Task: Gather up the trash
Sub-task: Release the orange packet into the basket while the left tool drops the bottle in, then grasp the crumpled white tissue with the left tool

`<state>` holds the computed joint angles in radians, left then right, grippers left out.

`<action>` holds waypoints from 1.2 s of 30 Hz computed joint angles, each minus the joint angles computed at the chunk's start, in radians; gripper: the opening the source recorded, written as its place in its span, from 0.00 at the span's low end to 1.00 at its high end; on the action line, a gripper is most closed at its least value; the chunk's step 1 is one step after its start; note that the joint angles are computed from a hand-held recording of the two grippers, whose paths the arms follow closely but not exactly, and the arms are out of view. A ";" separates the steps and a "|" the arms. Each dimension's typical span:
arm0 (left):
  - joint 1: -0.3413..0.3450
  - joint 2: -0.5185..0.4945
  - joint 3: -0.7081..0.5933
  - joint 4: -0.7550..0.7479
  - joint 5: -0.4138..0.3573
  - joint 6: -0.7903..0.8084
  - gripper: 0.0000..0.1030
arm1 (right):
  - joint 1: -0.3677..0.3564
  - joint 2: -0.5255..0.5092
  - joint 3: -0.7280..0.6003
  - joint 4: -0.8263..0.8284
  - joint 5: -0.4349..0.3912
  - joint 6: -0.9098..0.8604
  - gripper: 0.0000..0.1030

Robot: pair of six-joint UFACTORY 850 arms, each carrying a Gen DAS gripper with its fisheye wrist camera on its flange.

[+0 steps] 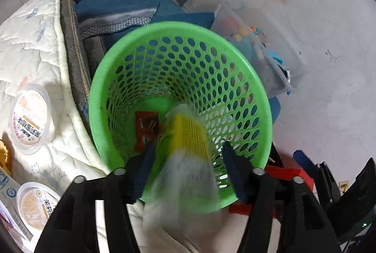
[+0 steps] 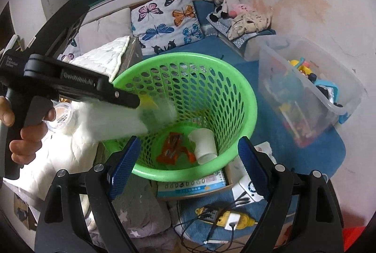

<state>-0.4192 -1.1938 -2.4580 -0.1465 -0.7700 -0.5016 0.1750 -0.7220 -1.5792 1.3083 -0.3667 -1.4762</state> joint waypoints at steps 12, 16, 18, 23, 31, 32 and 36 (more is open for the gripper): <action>-0.021 0.380 0.591 0.200 0.332 -0.177 0.59 | 0.021 0.087 0.115 0.136 -0.021 -0.159 0.82; -0.025 0.510 0.789 0.344 0.425 -0.350 0.59 | 0.041 0.111 0.143 0.146 -0.036 -0.173 0.82; -0.025 0.560 0.865 0.446 0.454 -0.464 0.59 | 0.050 0.117 0.149 0.143 -0.040 -0.173 0.82; -0.023 0.687 1.055 0.789 0.480 -0.838 0.59 | 0.081 0.131 0.155 0.123 -0.055 -0.163 0.82; -0.006 0.810 1.258 1.099 0.444 -1.173 0.59 | 0.127 0.143 0.164 0.140 -0.070 -0.195 0.82; -0.002 0.815 1.272 1.111 0.444 -1.190 0.59 | 0.133 0.145 0.167 0.142 -0.068 -0.198 0.82; -0.004 0.817 1.303 1.168 0.394 -1.232 0.59 | 0.152 0.134 0.155 0.120 -0.073 -0.180 0.82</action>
